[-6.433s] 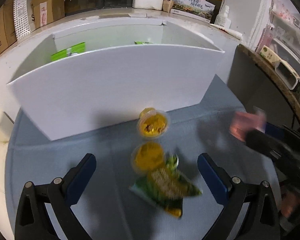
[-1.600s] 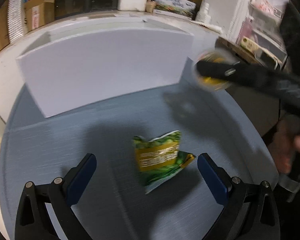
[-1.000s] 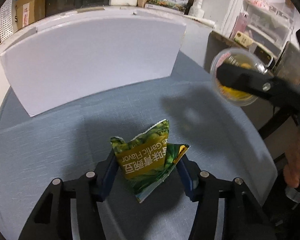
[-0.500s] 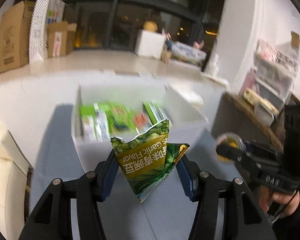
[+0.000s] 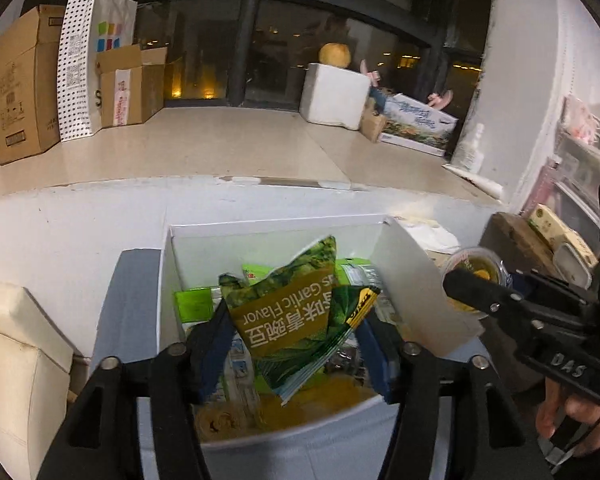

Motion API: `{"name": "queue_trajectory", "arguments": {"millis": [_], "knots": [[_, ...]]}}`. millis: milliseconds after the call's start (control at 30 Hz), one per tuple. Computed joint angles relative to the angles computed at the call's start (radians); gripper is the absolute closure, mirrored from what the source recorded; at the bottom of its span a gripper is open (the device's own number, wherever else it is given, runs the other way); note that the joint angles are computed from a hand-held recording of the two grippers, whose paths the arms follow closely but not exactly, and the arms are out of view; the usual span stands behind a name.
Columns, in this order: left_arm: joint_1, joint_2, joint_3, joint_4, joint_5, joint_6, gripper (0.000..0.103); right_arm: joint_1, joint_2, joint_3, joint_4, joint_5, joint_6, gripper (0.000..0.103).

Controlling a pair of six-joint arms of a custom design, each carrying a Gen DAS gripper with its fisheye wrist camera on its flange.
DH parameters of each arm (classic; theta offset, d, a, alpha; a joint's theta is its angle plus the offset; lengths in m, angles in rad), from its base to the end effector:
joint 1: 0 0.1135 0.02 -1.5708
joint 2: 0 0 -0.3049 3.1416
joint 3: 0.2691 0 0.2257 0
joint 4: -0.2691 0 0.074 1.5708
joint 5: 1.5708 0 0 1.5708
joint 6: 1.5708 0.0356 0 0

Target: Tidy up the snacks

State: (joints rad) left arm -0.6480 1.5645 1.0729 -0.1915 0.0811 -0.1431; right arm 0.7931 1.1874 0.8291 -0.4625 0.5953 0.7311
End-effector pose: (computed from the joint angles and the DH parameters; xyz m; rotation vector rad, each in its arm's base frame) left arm 0.2559 -0.1973 0.2995 0.6181 2.2182 -0.5080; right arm 0.1555 0.1294 0.3004 0.1980 2.2150 0.1101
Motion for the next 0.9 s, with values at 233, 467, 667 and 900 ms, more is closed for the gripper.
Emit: {"name": "queue_trajectory", "arguments": {"millis": [233, 467, 667, 900], "knots": [[0.001, 0.001, -0.032, -0.003, -0.042, 0.017, 0.000, -0.080, -0.039, -0.103, 0.065, -0.053, 0.025, 0.005], [-0.075, -0.057, -0.067, 0.004, -0.241, 0.043, 0.000, -0.014, -0.064, -0.082, -0.027, 0.048, 0.091, 0.005], [-0.079, -0.175, -0.108, 0.010, -0.222, 0.007, 0.000, 0.182, -0.010, 0.060, -0.314, 0.289, 0.274, 0.005], [-0.084, -0.331, -0.138, -0.097, -0.204, -0.034, 0.000, 0.444, 0.053, 0.246, -0.681, 0.439, 0.594, 0.005]]}}
